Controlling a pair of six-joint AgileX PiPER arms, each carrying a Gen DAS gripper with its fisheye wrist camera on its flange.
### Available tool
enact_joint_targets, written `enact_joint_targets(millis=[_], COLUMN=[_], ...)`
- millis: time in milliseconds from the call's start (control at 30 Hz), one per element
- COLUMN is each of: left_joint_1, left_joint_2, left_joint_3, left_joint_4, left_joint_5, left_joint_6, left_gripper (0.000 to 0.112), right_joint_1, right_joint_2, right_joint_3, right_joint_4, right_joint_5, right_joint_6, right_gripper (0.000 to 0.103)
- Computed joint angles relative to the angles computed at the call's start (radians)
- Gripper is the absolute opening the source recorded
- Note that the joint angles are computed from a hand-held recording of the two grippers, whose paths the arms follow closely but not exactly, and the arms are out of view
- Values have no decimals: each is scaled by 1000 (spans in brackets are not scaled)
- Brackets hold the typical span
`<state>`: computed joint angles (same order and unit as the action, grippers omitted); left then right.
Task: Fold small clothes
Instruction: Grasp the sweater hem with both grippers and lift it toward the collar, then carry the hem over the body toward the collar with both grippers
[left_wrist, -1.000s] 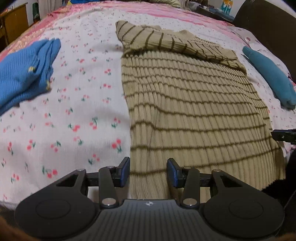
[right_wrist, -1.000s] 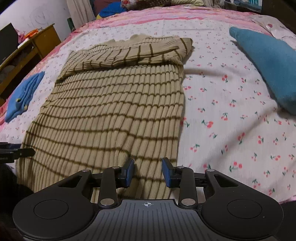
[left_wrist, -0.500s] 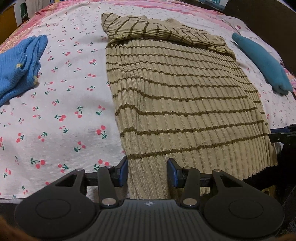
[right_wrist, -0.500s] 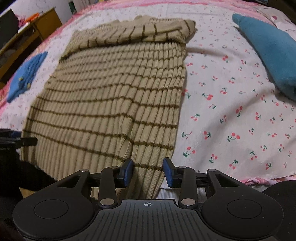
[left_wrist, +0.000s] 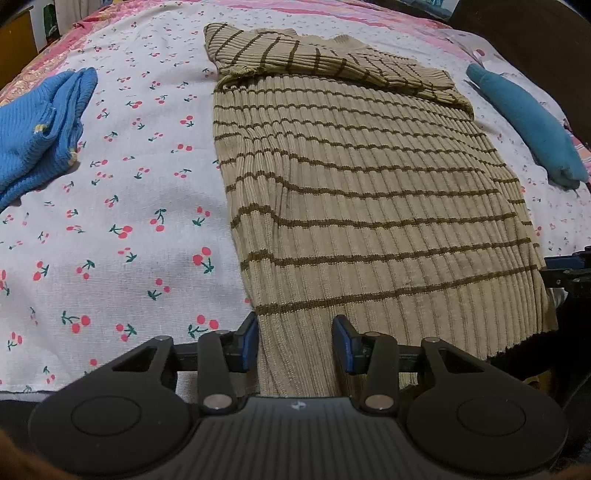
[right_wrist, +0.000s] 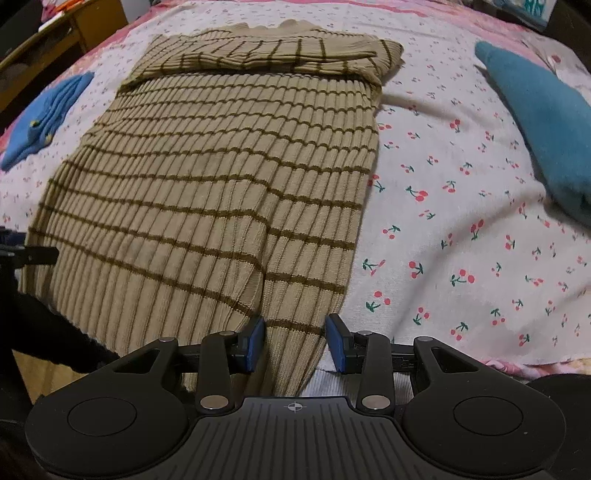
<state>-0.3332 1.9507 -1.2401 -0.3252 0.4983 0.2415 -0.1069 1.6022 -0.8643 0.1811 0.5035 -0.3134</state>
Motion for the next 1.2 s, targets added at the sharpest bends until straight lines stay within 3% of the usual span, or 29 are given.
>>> enact_joint_targets(millis=[200, 467, 567, 800, 1033, 1200], left_joint_1=[3, 32, 66, 161, 218, 224], left_joint_2=[-5, -25, -30, -27, 95, 274], left_joint_3=[3, 14, 9, -52, -310, -645], left_joint_4=[-2, -152, -277, -584, -754, -752], left_joint_5=[-1, 14, 37, 114, 196, 209], left_joint_6=[-12, 116, 206, 391, 406, 286], left_gripper=[34, 17, 15, 14, 14, 14], right_joint_1=[5, -23, -78, -279, -329, -312], right_joint_2=[-13, -32, -33, -1, 91, 220], right_joint_3=[16, 23, 14, -63, -234, -445], right_joint_4=[14, 133, 296, 771, 988, 1061], right_joint_5=[-17, -5, 35, 242, 321, 292], right_joint_6=[-30, -141, -279, -589, -618, -542], right_gripper=[26, 10, 7, 5, 4, 4])
